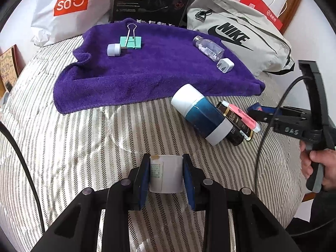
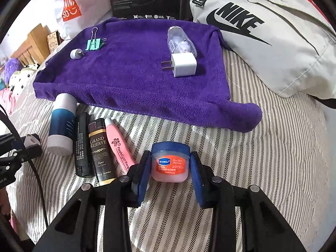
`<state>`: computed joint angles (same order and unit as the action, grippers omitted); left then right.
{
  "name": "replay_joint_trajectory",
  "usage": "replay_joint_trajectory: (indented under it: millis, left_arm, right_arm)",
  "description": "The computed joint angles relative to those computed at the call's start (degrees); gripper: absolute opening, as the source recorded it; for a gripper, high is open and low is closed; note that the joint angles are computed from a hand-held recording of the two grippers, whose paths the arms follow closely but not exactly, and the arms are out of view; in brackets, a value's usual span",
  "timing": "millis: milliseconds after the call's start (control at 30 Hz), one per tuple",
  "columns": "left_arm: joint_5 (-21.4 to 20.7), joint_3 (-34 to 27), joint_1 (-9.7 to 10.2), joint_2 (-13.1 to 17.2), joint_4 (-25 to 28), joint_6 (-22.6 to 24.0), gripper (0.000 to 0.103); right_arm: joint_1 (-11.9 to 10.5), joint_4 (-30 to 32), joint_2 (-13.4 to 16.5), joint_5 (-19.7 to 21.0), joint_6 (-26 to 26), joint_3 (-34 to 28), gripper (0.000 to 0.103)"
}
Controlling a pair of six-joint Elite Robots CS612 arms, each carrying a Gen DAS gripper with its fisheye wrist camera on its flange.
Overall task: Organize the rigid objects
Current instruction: 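Grasp the Vaseline jar with the right tool while the left tool holds the roll, then lower the Vaseline jar onto the towel and open the right tool while the left tool carries the roll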
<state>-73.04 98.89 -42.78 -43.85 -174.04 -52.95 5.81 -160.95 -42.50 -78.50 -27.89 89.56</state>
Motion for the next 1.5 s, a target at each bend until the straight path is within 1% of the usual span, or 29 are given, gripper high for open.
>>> replay_joint_trajectory:
  millis: [100,267,367,467,600,700,833,1000,1133,1300,1500]
  left_arm:
    - [0.1,0.3,0.08,-0.5,-0.4,0.3,0.028]
    - [1.3,0.3,0.56,-1.5,-0.2,0.7,0.028]
    - [1.5,0.0,1.16,-1.7,0.0,1.1,0.028]
    - [2.1,-0.6,1.76,-1.9,0.6,1.6,0.028]
    - [2.5,-0.7,2.29,-1.9,0.0,1.6,0.028]
    - [2.7,-0.6,2.58,-1.9,-0.9,1.1,0.028]
    - [2.8,-0.4,2.82,-1.9,-1.4,0.7,0.028]
    - [3.0,0.1,3.21,-1.9,-2.1,0.1,0.028]
    - [3.1,0.0,3.56,-1.7,-2.0,-0.2,0.028]
    - [2.8,-0.7,3.89,-1.4,-1.6,0.3,0.028]
    - [2.6,-2.0,4.46,-1.0,-0.6,0.7,0.028]
  right_arm:
    - [-0.8,1.8,-0.5,3.0,0.5,-0.1,0.037]
    - [-1.5,2.3,-1.7,6.1,-0.2,0.2,0.037]
    - [-1.7,2.5,-2.2,8.3,-0.9,-0.3,0.037]
    - [-1.5,2.4,-2.1,9.2,-1.4,-1.7,0.037]
    - [-0.9,3.8,-0.9,9.0,-1.5,-4.7,0.037]
    - [-0.3,8.7,1.0,8.9,-1.6,-9.0,0.037]
    - [0.8,12.9,3.6,5.5,-2.0,-13.3,0.037]
    - [1.5,16.8,5.7,3.1,-3.0,-16.1,0.037]
    - [1.7,15.0,6.1,2.9,-2.2,-15.8,0.037]
    - [1.7,13.7,5.8,2.7,-3.2,-15.1,0.037]
    - [1.6,14.7,5.9,3.2,-4.3,-15.4,0.038]
